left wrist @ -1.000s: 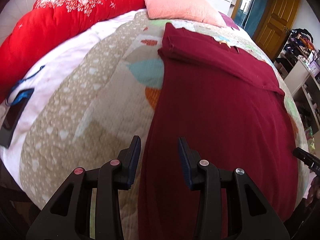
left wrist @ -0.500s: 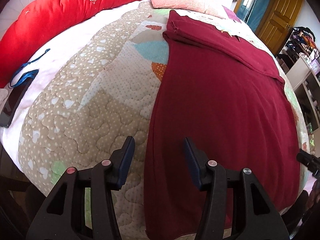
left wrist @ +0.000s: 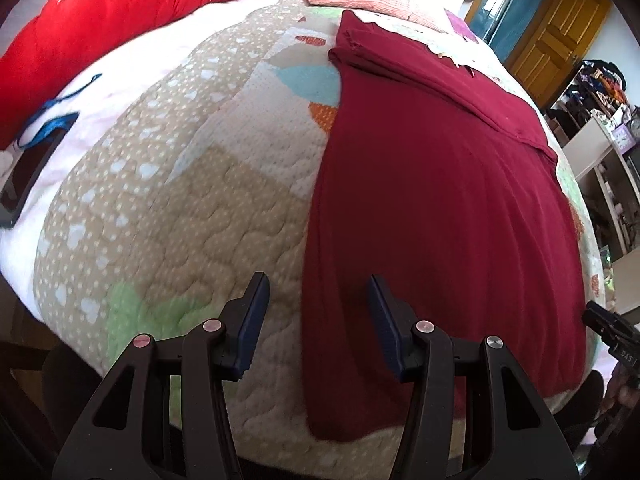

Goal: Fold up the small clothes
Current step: 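Open both grippers and move them back along the folded shirt toward its hem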

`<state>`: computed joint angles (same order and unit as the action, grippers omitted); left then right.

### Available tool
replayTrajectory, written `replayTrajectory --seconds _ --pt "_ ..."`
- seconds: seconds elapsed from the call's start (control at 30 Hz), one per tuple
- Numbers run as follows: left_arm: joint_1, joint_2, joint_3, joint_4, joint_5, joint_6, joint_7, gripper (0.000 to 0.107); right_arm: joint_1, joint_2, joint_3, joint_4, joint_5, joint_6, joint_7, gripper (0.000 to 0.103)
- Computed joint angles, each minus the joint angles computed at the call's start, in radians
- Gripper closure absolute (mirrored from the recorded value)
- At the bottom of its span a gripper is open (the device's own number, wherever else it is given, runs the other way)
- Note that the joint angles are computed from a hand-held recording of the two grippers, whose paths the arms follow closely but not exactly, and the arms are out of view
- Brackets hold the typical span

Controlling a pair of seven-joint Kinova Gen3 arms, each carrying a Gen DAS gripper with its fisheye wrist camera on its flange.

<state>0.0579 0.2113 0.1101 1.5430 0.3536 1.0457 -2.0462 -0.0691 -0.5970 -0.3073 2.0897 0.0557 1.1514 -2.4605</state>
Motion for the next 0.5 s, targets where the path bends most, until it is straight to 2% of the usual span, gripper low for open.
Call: replayTrajectory --seconds 0.07,0.2,0.33,0.43,0.5 --pt "-0.011 0.003 -0.002 -0.007 0.012 0.020 -0.010 0.057 -0.026 -0.038 0.045 0.017 -0.041 -0.018 0.018 0.053" --pt "-0.042 0.019 -0.002 -0.025 0.061 0.087 -0.034 0.046 -0.100 -0.098 0.162 0.064 -0.157 -0.070 0.109 0.050" --pt "-0.036 0.007 0.002 -0.015 0.054 0.106 -0.074 0.046 -0.109 -0.117 0.174 0.075 -0.224 -0.071 0.170 0.045" --pt "-0.025 -0.006 0.003 0.012 0.052 0.091 -0.097 0.038 -0.111 -0.130 0.181 0.086 -0.261 -0.077 0.201 0.043" --pt "-0.009 -0.016 0.002 0.029 0.037 0.066 -0.090 0.036 -0.116 -0.137 0.190 0.101 -0.283 -0.095 0.227 0.041"
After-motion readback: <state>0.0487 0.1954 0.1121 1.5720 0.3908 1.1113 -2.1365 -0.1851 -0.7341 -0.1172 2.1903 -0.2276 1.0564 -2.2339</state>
